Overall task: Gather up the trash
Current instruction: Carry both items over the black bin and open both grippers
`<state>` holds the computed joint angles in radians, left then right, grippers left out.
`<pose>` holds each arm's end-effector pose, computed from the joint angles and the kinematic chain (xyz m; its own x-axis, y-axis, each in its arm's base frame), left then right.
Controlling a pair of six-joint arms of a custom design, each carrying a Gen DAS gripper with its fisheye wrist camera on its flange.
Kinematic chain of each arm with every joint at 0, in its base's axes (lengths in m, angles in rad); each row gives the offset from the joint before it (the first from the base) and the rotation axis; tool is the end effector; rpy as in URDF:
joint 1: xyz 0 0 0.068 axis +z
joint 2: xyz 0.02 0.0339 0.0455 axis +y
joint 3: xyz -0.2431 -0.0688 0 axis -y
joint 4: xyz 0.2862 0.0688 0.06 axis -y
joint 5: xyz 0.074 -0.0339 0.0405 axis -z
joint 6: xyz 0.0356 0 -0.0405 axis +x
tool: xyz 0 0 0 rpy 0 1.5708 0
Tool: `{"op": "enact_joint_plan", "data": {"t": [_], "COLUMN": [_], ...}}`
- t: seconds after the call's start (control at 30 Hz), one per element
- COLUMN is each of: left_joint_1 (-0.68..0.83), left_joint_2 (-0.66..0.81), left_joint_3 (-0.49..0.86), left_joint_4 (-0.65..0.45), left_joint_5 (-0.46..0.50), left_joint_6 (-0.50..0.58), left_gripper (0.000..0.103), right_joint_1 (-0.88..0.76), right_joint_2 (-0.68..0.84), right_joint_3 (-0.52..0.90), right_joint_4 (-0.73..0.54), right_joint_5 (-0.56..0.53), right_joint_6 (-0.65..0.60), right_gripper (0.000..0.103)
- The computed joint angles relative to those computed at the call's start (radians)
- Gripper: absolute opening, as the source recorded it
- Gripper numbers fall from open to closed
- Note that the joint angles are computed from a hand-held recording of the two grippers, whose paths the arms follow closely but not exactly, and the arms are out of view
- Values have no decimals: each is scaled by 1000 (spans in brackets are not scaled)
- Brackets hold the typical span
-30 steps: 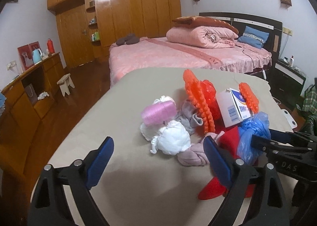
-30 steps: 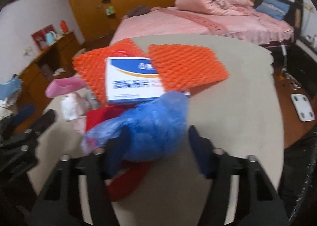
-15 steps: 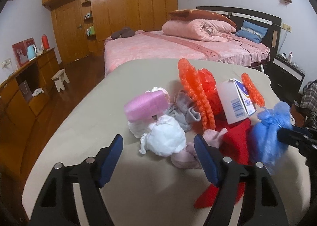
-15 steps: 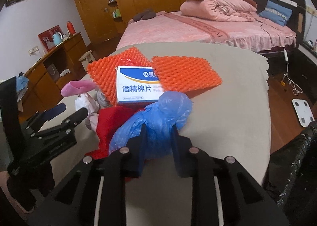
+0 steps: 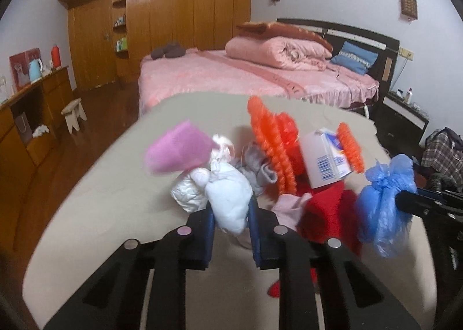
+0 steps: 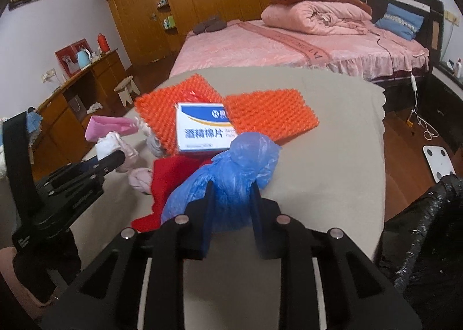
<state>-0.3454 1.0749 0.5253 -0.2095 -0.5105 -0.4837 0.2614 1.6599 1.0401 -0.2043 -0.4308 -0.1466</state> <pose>0.2467 -0.0703 0.1567 -0.5556 -0.2313 -0.7986 -0.3349 0.9414 -0.0397 0.3649 0.1130 0.1602 -0.6271 -0.3052 -0.7167 -0.6069 0.7681 0.2040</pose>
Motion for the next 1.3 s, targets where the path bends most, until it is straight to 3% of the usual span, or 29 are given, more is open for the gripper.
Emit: {"op": "enact_joint_plan", "data": {"t": [0.23,0.43,0.83,1.3], "left_joint_1": [-152,-273,-432,-522], "left_joint_2": [-146,-98,231,629], "left_joint_3": [43,130,354,694], "left_joint_4": [-152,-153,-4,118], "left_joint_5": [-78,-128,-44,168], "left_joint_6": [-41,-24,23,126], "left_gripper": [21,21,21,21], "right_joint_1": [-46,-140,-430,-727], "right_joint_2": [-139,-249,-353,-207], "right_joint_3": [-65,-102,-174,-147], "right_joint_4": [-19,-58,-137,-70], "right_joint_5": [-55,-103,-136,-57], "right_joint_6": [2,-12,-106,-175], "right_gripper": [21,19,19,22]}}
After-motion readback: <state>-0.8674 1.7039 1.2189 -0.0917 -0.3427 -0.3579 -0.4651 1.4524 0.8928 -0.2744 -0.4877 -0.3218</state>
